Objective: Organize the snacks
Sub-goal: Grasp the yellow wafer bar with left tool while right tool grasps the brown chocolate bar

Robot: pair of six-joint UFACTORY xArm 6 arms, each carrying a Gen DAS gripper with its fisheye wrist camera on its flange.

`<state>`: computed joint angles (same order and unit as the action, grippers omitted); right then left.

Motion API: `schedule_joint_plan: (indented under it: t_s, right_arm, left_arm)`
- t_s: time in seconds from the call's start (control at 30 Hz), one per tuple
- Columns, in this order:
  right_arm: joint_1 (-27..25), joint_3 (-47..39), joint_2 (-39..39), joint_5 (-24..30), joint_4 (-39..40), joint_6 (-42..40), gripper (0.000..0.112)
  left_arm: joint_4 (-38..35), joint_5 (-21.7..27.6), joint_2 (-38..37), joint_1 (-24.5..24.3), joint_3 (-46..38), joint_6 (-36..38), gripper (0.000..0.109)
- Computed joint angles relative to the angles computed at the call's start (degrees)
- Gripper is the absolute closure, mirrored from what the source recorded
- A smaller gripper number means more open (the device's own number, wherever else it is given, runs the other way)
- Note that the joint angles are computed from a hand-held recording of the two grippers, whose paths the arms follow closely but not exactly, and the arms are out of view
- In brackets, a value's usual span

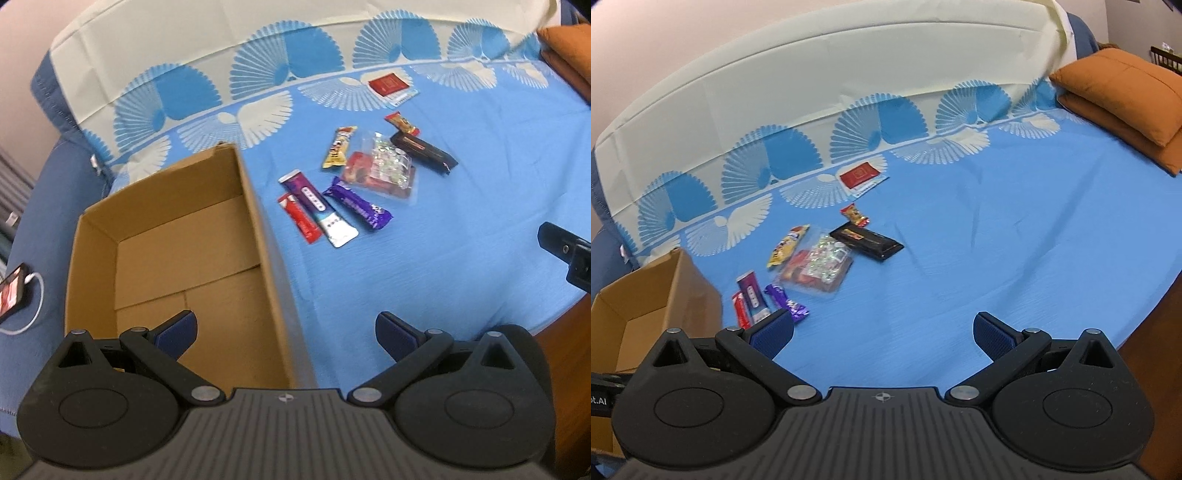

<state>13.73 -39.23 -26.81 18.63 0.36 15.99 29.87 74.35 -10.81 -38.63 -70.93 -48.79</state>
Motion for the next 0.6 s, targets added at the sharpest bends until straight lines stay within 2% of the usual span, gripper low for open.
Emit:
schedule_joint_plan:
  t_s: [0.2,0.33,0.47,0.5,0.6]
  right_arm:
    - [-1.48,-2.4,5.13,-2.15,2.21,-3.31,0.009]
    - [-2.17,-6.16,12.98,-8.8,3.32,-9.26,0.009]
    - [-2.17,-14.45,24.18,-12.17,9.08,-18.65,0.009]
    - [-2.2,-17.21,27.13,-11.92,9.67,-19.76,0.009]
    - [-1.38,-25.95,35.82,-10.85,17.19,-29.81,0.009]
  left_arm:
    - [-3.86,-2.53,6.51,3.38,-4.67,5.04,0.006]
    - [-4.91,-7.66,12.62,7.78,-8.94,7.67,0.006]
    - [-4.29,-10.59,22.83,12.05,-17.91,12.11,0.006]
    - [-5.17,-11.21,26.23,13.38,-21.28,13.49,0.006]
    - [-8.56,-11.65,35.94,16.44,-32.05,18.17,0.006]
